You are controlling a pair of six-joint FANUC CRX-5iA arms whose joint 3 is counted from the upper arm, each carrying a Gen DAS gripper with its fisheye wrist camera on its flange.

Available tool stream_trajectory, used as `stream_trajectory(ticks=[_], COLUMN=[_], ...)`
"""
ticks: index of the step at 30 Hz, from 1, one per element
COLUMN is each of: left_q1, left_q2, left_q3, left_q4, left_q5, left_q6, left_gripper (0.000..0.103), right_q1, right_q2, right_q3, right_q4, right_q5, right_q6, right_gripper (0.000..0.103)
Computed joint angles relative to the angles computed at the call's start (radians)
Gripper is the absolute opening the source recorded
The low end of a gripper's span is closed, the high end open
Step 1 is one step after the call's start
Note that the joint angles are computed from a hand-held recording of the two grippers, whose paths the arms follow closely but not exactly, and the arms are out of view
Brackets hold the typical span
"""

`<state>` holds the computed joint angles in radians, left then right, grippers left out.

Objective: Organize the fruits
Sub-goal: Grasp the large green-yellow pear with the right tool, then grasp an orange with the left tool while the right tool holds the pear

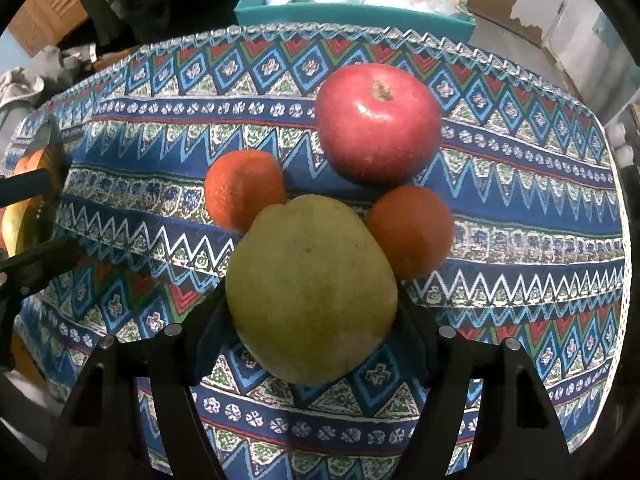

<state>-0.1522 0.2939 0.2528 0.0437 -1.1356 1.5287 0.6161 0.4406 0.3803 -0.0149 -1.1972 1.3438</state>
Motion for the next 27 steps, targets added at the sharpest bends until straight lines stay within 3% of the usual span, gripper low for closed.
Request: stream_trajectory(ticks=[16, 27], left_q1=[-0.04, -0.069], left_q2=[0.094, 0.212], left_q3=[0.09, 0.204], left_q4=[0.048, 0.084], left_q5=[0.01, -0.028], left_q6=[-0.019, 0.013], left_gripper=[0.081, 0.081], right_q1=[-0.085, -0.141], right_q2=[-0.141, -0.145], right_q3=[-0.072, -0.107], right_q4=[0.0, 0.021], right_q5=[0.063, 0.115], right_q6=[-0.024, -0.085], right_gripper=[0.074, 0.074])
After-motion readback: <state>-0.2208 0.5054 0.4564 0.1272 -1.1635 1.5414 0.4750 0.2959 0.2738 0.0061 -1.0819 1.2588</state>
